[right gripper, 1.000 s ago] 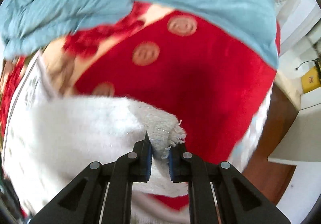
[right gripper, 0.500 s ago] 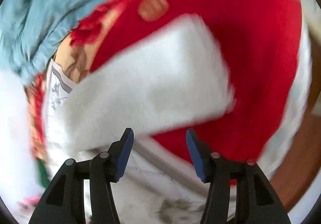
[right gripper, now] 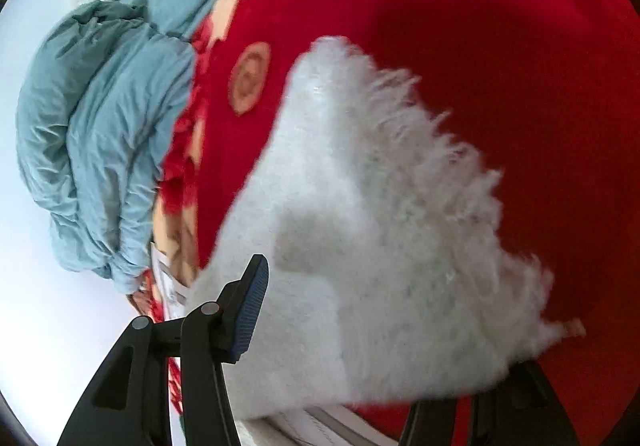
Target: Fold large clothes
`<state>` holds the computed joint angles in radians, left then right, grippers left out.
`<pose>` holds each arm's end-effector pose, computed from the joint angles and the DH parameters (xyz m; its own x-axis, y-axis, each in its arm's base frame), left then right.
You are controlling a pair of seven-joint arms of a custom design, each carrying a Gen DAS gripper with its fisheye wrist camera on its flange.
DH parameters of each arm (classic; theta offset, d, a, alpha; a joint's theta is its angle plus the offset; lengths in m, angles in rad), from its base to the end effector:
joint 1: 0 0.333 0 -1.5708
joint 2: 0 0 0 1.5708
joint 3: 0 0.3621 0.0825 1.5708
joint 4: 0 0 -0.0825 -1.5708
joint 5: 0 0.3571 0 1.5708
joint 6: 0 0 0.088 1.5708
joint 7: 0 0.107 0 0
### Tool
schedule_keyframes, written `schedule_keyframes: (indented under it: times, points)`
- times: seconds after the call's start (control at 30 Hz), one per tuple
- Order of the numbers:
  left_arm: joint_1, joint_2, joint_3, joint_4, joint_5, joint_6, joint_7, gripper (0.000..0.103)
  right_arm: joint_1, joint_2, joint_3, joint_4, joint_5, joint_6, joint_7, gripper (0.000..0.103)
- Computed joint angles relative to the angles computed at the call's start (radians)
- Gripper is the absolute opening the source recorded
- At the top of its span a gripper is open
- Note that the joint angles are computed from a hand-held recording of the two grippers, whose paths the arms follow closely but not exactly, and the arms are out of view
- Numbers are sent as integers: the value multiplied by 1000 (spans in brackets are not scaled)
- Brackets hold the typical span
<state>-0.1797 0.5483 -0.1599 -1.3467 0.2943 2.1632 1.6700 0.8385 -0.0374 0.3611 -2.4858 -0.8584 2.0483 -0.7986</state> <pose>0.7078 -0.2061 0.4879 -0.4739 -0.8527 -0.2199 -0.8210 0.5181 -0.2397 0.1887 0.3714 0.3548 -0.6036 0.3837 -0.6988 0.5480 0.8363 -0.0141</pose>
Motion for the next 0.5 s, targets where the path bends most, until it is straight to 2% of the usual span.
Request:
schedule_keyframes:
  times: [0.07,0.1,0.13,0.2,0.3,0.4,0.5]
  points:
    - [-2,9,-2,7,3,10,7,103,-8,-6,-7,-10,-29,3,-12,41]
    - [-3,14,-1,11,6,13,10,103,-12,-9,-11,-18,-39,16,-19,11]
    - [-6,17,-1,10,10,15,13,103,-23,-17,-20,-40,-69,54,-17,5]
    - [-9,29,1,28,11,6,17,103,-31,-31,-24,-49,-57,66,-45,5]
    - [-4,33,4,34,10,0,21,103,-54,-84,-40,-27,-7,38,-240,5]
    - [10,53,10,77,-2,-35,26,103,-84,-123,-54,64,26,-44,-478,5]
    - [29,79,23,138,-10,-69,29,103,-124,-106,-78,231,35,-122,-814,5]
